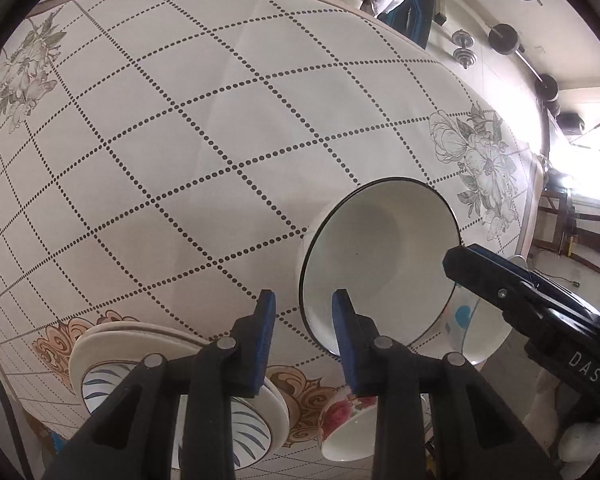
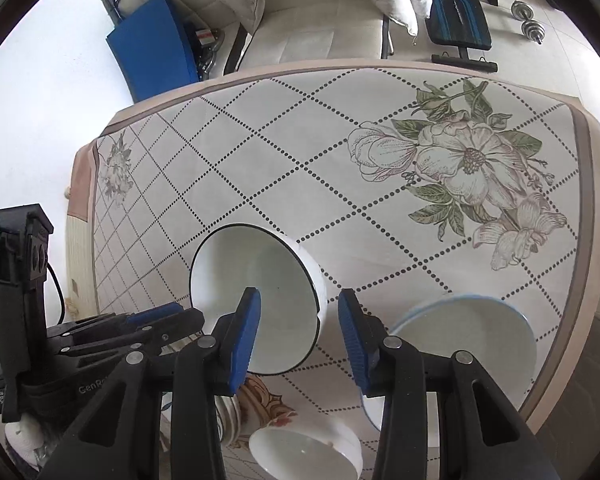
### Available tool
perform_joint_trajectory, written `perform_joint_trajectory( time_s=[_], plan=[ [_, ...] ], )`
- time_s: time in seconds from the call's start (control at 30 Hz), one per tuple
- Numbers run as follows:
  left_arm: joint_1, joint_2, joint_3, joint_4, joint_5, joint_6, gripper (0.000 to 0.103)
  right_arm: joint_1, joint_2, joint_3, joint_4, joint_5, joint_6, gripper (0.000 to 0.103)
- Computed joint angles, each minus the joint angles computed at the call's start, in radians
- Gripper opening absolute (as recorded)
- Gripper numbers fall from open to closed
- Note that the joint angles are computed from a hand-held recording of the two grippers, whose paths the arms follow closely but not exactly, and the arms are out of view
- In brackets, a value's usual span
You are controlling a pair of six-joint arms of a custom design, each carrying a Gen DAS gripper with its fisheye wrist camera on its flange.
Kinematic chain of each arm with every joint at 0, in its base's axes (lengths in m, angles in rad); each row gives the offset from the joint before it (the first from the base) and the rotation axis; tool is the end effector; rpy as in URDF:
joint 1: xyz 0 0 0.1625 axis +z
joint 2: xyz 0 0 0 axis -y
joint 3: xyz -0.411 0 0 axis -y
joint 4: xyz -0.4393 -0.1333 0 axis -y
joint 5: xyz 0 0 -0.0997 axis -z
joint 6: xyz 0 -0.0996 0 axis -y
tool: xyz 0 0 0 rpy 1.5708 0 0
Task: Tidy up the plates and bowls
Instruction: 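Carry the red-flower bowl with both grippers toward the black-rimmed bowl, then lower the red-flower bowl into the black-rimmed bowl and open both grippers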
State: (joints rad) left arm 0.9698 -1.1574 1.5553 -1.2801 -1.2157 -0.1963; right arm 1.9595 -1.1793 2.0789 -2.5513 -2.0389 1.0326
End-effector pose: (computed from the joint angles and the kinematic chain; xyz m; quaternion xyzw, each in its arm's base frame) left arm -0.1938 -0.5797 0.2332 0.2446 0.8956 0.2416 0.2822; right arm 0.2851 -0.4631 0.1179 -0.3164 -0.9190 0.1810 0.1500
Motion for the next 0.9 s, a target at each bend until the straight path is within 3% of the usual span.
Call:
perform_joint_trajectory(
  time_s=[0.2, 0.23, 0.33, 0.4, 0.53, 0.9],
  plan=[
    [0.005, 0.014, 0.023, -0.006, 0.035, -0.006, 0.027, -0.040, 0.057, -0.037, 0.054, 0.026, -0.025, 0.040],
    [0.005, 0.012, 0.030, -0.013, 0.037, -0.005, 0.026, -0.040, 0.065, -0.050, 0.086, 0.013, -0.020, 0.032],
    [0.000, -0.007, 0.056, -0.057, 0.046, -0.003, 0.011, -0.038, 0.086, -0.085, 0.188, -0.025, 0.000, 0.010],
    [-0.003, -0.013, 0.065, -0.078, 0.034, 0.000, 0.007, -0.037, 0.090, -0.089, 0.198, -0.030, -0.006, 0.010],
    [-0.032, -0.030, 0.095, -0.104, 0.098, 0.013, 0.007, -0.024, 0.116, -0.124, 0.257, -0.046, 0.007, 0.008],
    [-0.072, -0.071, 0.076, -0.057, 0.091, 0.044, 0.007, 0.031, 0.079, -0.109, 0.250, -0.039, 0.076, 0.007]
  ],
)
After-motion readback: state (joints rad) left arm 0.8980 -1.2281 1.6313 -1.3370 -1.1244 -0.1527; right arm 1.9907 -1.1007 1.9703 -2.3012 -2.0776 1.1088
